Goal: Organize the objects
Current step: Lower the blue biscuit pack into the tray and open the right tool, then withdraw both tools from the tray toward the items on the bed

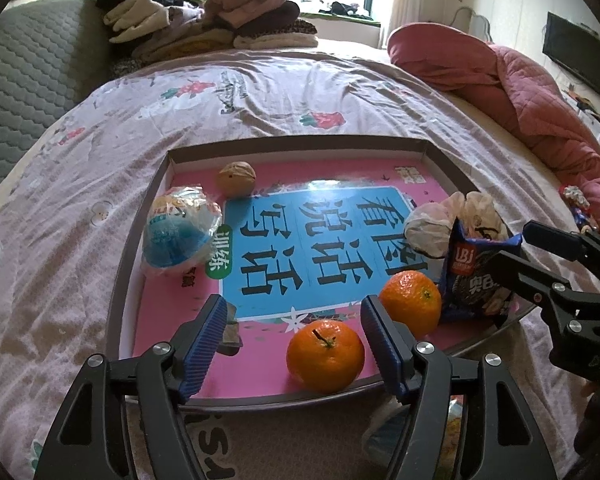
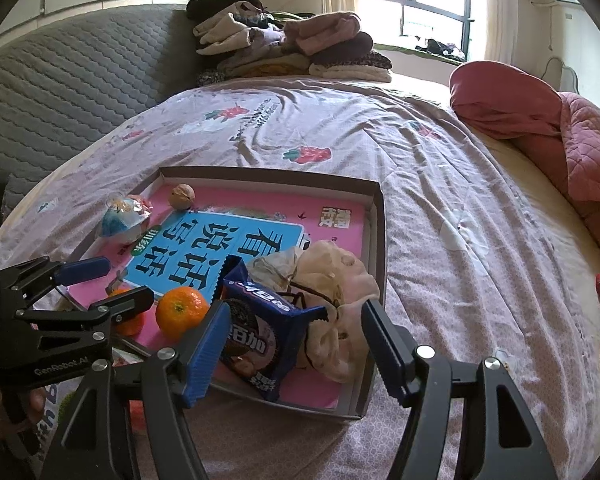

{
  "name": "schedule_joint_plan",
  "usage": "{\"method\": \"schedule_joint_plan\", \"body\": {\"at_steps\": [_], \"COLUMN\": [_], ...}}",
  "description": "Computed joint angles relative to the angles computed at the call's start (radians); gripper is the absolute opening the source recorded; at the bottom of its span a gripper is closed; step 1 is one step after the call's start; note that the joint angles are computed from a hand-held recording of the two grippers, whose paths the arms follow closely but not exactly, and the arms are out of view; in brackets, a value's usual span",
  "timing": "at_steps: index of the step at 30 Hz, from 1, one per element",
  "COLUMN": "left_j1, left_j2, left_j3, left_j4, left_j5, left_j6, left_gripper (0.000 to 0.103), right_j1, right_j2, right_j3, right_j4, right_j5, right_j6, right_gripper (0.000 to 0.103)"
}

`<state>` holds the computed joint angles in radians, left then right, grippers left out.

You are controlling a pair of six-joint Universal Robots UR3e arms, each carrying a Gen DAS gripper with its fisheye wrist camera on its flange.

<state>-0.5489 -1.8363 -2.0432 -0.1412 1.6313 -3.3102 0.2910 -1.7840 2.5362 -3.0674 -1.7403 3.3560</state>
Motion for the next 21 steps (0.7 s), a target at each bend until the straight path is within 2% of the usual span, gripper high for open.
{"method": "schedule_joint_plan", "body": {"at_steps": [8, 21], "left_j1": [-0.008, -0.046], "left_j2": [0.024, 0.129], "left_j3": [-0.002, -0.032], "left_j4": [0.001, -0.026], "left_j5": [0.003, 0.064], "left_j6": [-0.001, -0.023], "left_gripper": [0.074, 0.074], "right_j1": [0.018, 0.047], "right_j2": [-0.034, -0.136], "right_j3": [-0.013, -0.029], "right_j4": [0.022, 0.08], "right_j5": [-0.002, -0.002], "right_j6": [-0.001, 0.0], "right_gripper": [0.067, 0.067]}}
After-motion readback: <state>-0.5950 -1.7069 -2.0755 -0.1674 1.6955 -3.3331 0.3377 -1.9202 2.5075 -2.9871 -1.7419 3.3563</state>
